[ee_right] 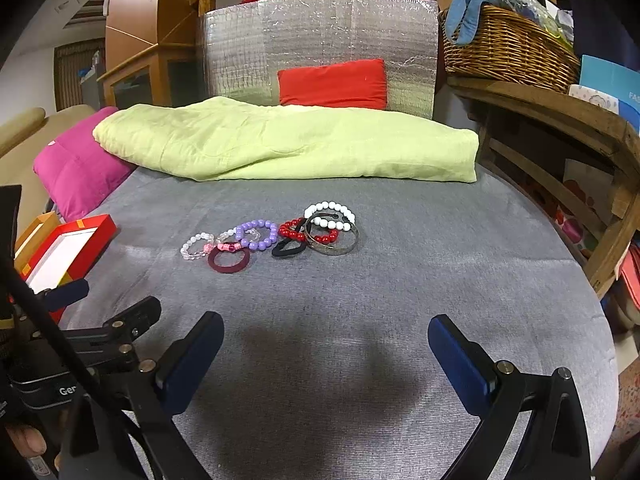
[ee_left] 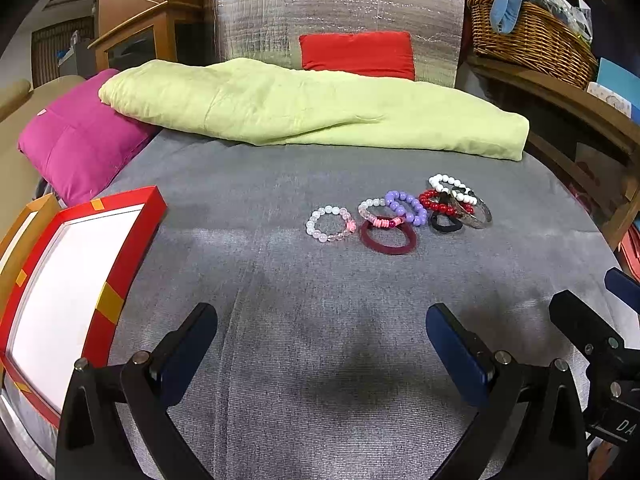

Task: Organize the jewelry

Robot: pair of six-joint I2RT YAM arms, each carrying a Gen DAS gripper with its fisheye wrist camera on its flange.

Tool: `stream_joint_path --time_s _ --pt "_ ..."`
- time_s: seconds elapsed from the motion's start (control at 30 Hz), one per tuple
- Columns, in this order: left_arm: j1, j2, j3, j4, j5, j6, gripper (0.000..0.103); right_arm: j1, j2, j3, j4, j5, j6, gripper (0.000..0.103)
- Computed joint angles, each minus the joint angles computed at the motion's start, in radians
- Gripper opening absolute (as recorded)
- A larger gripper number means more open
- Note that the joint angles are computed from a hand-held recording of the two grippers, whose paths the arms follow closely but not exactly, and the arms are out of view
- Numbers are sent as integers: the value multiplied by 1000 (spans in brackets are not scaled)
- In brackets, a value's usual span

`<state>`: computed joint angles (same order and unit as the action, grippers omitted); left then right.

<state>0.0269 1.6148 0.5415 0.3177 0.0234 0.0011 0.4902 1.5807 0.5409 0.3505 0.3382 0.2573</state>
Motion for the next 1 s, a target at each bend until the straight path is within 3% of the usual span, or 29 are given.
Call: stream_joint_path --time_s 0.87,1.0 --pt "1 15 -11 48 -5 -5 103 -3 47 5 61 15 -2 103" --pt "9 19 -19 78 1 -6 103 -1 63 -10 126 34 -19 103"
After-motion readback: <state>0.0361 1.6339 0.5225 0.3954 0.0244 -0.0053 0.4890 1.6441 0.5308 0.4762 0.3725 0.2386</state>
